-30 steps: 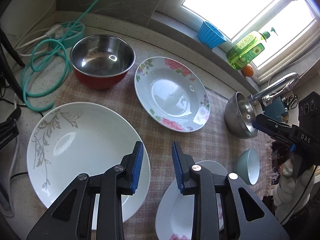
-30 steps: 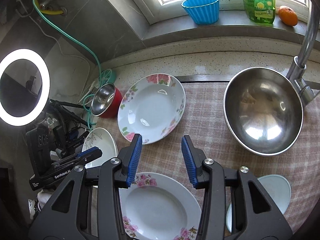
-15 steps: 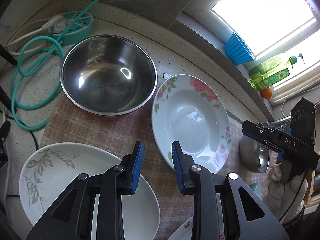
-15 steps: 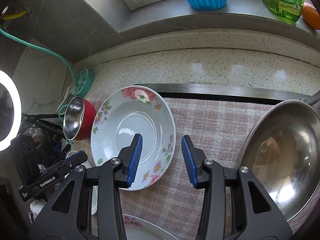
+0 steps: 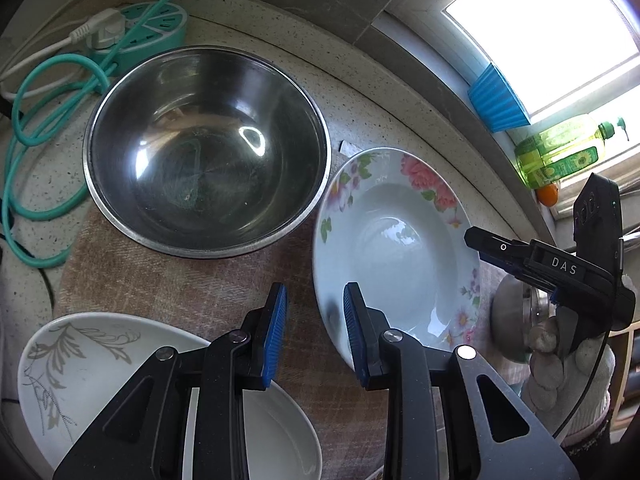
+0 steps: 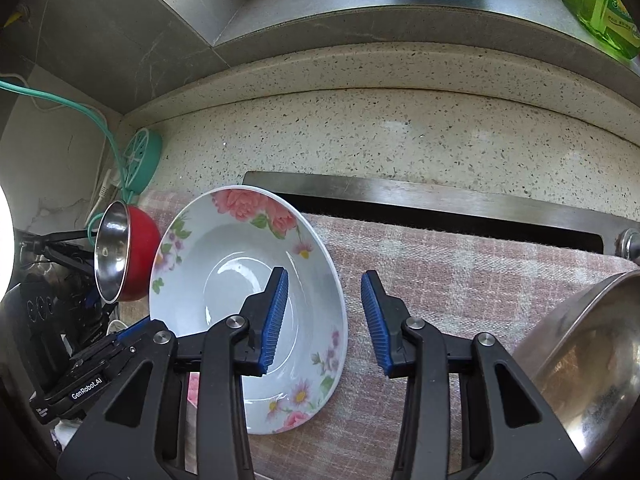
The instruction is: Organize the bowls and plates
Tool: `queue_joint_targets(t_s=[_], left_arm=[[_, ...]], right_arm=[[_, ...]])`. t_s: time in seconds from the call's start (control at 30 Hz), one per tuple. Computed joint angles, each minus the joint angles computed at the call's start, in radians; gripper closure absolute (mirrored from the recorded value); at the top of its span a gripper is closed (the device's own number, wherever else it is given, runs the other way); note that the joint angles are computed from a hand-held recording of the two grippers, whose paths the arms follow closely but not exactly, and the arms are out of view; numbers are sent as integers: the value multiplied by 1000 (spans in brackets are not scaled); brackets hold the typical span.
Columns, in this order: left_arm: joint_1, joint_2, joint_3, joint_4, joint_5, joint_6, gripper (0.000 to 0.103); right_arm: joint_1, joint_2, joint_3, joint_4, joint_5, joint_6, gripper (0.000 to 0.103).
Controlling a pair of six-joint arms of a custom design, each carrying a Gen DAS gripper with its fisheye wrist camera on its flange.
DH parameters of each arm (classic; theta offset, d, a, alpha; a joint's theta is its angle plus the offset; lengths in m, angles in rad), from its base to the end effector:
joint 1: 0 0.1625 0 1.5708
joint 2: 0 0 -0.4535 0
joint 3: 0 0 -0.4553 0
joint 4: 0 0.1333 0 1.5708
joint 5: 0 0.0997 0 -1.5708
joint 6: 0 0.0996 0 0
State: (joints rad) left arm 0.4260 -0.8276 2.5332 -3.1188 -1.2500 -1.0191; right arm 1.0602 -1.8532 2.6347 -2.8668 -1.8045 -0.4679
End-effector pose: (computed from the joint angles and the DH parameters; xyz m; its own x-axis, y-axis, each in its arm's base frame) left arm -0.2318 -0.2861 -0.0637 -0.9478 0.1161 -0.2969 0.1758 0.9673 -0.1829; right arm -0.0657 -0.3429 0.2421 -0.8997 0.1705 0.4019 0.0220 0.9371 -0.3483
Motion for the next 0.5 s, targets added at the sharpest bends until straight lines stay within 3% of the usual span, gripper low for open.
queue_joint_targets(t_s=[0.13,0.23,0.5], left_arm=[[6,9,-9,5,-4,18,76],[8,24,-21,-2,-7,34,85],[-11,34,-43,40,22,50,88]], right_arm=[[11,36,-3,-23,-22,-4,77],[4,40,0,-34,-22,-2,85],[-14,-25,25,7,-14,-24,86]])
